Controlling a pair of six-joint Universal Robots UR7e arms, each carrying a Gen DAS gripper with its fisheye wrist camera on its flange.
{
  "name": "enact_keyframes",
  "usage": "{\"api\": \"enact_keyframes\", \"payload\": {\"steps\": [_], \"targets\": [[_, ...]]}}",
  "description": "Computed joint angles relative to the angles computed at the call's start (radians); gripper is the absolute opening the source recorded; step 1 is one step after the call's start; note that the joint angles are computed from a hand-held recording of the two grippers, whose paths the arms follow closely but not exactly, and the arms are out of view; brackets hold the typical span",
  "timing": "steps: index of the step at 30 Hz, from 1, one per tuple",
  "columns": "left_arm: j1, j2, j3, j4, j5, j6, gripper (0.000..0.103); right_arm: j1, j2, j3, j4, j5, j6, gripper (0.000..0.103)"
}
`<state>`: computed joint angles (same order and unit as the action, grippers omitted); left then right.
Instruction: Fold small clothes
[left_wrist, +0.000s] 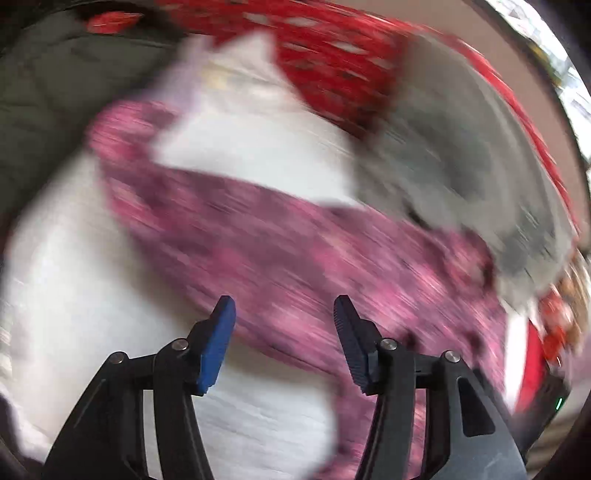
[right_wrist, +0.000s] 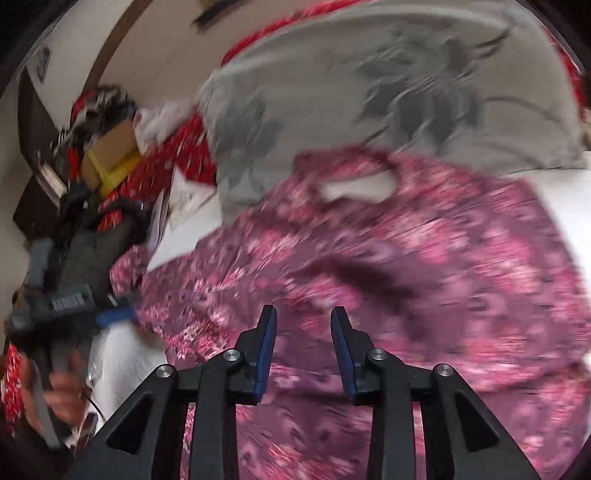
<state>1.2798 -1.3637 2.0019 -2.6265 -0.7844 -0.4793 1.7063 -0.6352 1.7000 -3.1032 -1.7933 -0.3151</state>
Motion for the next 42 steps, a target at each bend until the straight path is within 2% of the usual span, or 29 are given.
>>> {"api": "enact_keyframes", "payload": {"steps": [4, 5, 7, 9, 13, 15, 16, 17, 18, 19, 21, 24, 25, 27, 30, 33, 35, 36, 37, 39, 40, 41, 42], "targets": [[0.094, -0.027, -0.128, 0.147, 0.036, -0.036, 0.054, 0.0, 0.097, -0.061, 0.044, -0.028, -0.041, 0.034], [0.109, -0.017, -0.164, 0.172, 0.042, -0.042, 0.054, 0.002, 0.114, -0.058, 0.012, -0.05, -0.062, 0.034], [0.13, 0.019, -0.235, 0.224, 0.055, -0.054, 0.057, -0.005, 0.134, -0.009, -0.147, -0.027, -0.154, 0.04], [0.161, 0.047, -0.291, 0.265, 0.065, -0.045, 0.058, -0.004, 0.145, 0.013, -0.222, -0.031, -0.202, 0.04], [0.195, 0.115, -0.36, 0.276, 0.069, -0.043, 0.058, -0.02, 0.129, 0.015, -0.191, 0.009, -0.179, 0.041], [0.206, 0.139, -0.371, 0.242, 0.066, -0.033, 0.058, -0.027, 0.128, 0.016, -0.191, 0.028, -0.174, 0.041], [0.204, 0.147, -0.362, 0.205, 0.086, -0.022, 0.048, -0.026, 0.126, 0.018, -0.192, 0.027, -0.174, 0.041], [0.2, 0.141, -0.351, 0.182, 0.11, -0.008, 0.02, -0.025, 0.126, 0.02, -0.197, 0.026, -0.177, 0.041], [0.193, 0.134, -0.334, 0.152, 0.127, 0.01, 0.007, -0.025, 0.128, 0.02, -0.2, 0.025, -0.178, 0.041], [0.188, 0.129, -0.326, 0.133, 0.14, 0.023, 0.002, -0.025, 0.128, 0.02, -0.202, 0.027, -0.179, 0.041], [0.159, 0.091, -0.25, 0.029, 0.204, 0.063, 0.002, -0.027, 0.129, 0.019, -0.201, 0.03, -0.178, 0.041], [0.128, 0.012, -0.127, -0.09, 0.237, 0.11, 0.002, -0.029, 0.129, 0.022, -0.205, 0.035, -0.178, 0.041], [0.124, -0.019, -0.079, -0.125, 0.23, 0.114, 0.002, -0.028, 0.13, 0.023, -0.209, 0.034, -0.179, 0.041], [0.135, -0.058, -0.036, -0.117, 0.2, 0.095, 0.002, -0.027, 0.129, 0.024, -0.212, 0.032, -0.18, 0.041], [0.181, -0.073, -0.016, -0.076, 0.126, 0.053, 0.002, -0.024, 0.132, 0.023, -0.215, 0.022, -0.183, 0.041], [0.222, -0.09, -0.002, -0.087, 0.039, -0.021, 0.005, -0.018, 0.135, 0.019, -0.217, 0.006, -0.188, 0.041], [0.255, -0.095, 0.01, -0.139, -0.054, -0.054, 0.025, -0.015, 0.139, 0.017, -0.22, -0.002, -0.192, 0.041], [0.272, -0.091, 0.005, -0.146, -0.092, -0.084, 0.032, -0.013, 0.141, 0.016, -0.223, -0.008, -0.195, 0.041], [0.278, -0.085, -0.001, -0.146, -0.094, -0.107, 0.039, -0.012, 0.143, 0.015, -0.225, -0.011, -0.197, 0.041], [0.282, -0.078, -0.007, -0.157, -0.087, -0.122, 0.038, -0.01, 0.145, 0.012, -0.227, -0.016, -0.2, 0.041], [0.275, -0.073, -0.009, -0.169, -0.073, -0.118, 0.035, -0.011, 0.146, 0.012, -0.227, -0.016, -0.2, 0.041], [0.269, -0.075, -0.006, -0.176, -0.063, -0.11, 0.016, -0.011, 0.145, 0.012, -0.226, -0.014, -0.199, 0.041], [0.253, -0.072, -0.009, -0.18, -0.048, -0.087, 0.008, -0.011, 0.145, 0.013, -0.226, -0.013, -0.199, 0.041]]}}
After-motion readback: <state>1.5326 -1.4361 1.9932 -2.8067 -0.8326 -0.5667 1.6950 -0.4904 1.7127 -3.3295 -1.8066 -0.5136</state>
